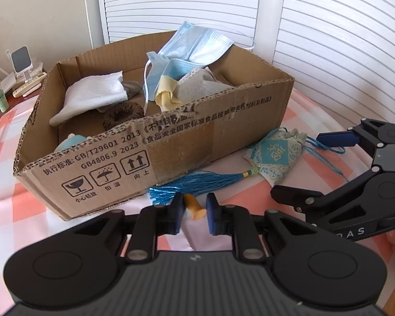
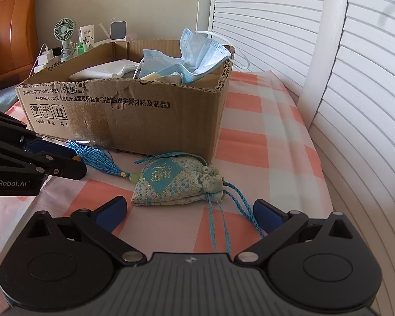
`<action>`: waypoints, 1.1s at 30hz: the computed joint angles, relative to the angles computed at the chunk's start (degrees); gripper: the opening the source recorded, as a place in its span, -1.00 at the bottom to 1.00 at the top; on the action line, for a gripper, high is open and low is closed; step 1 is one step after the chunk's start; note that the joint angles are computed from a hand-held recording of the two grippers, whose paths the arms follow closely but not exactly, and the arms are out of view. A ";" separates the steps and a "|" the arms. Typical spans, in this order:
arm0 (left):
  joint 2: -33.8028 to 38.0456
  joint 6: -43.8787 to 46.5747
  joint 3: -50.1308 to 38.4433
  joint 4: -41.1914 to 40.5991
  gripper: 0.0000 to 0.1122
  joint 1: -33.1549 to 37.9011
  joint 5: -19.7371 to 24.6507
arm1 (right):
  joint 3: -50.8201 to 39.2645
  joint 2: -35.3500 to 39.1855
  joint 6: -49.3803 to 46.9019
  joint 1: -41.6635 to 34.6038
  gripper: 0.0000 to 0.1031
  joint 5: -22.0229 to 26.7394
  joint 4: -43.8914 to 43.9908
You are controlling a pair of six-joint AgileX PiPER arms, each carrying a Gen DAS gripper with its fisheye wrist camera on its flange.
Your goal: Organize soft objects
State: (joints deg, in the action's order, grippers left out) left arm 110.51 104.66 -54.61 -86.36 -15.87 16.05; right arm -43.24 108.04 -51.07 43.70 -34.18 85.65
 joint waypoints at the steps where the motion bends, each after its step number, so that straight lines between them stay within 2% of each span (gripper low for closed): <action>1: -0.08 0.67 0.20 -0.64 -0.73 -0.08 -0.25 | 0.01 0.00 0.04 0.03 1.00 -0.05 -0.02; 12: -4.76 0.55 5.68 1.87 -0.75 4.75 0.15 | -0.30 0.08 -0.68 0.11 1.00 -0.17 0.81; 23: -5.01 5.23 7.72 -4.85 -0.74 7.67 1.05 | -2.04 0.18 -5.96 -1.06 1.00 0.35 2.74; 30: -4.80 4.67 7.54 -4.44 -0.74 8.06 1.85 | -2.98 0.78 -2.05 -5.70 0.99 6.38 -7.13; 33: -4.83 4.70 7.60 -4.18 -0.74 8.29 2.25 | -3.70 1.27 -2.40 -6.03 0.80 7.26 -9.14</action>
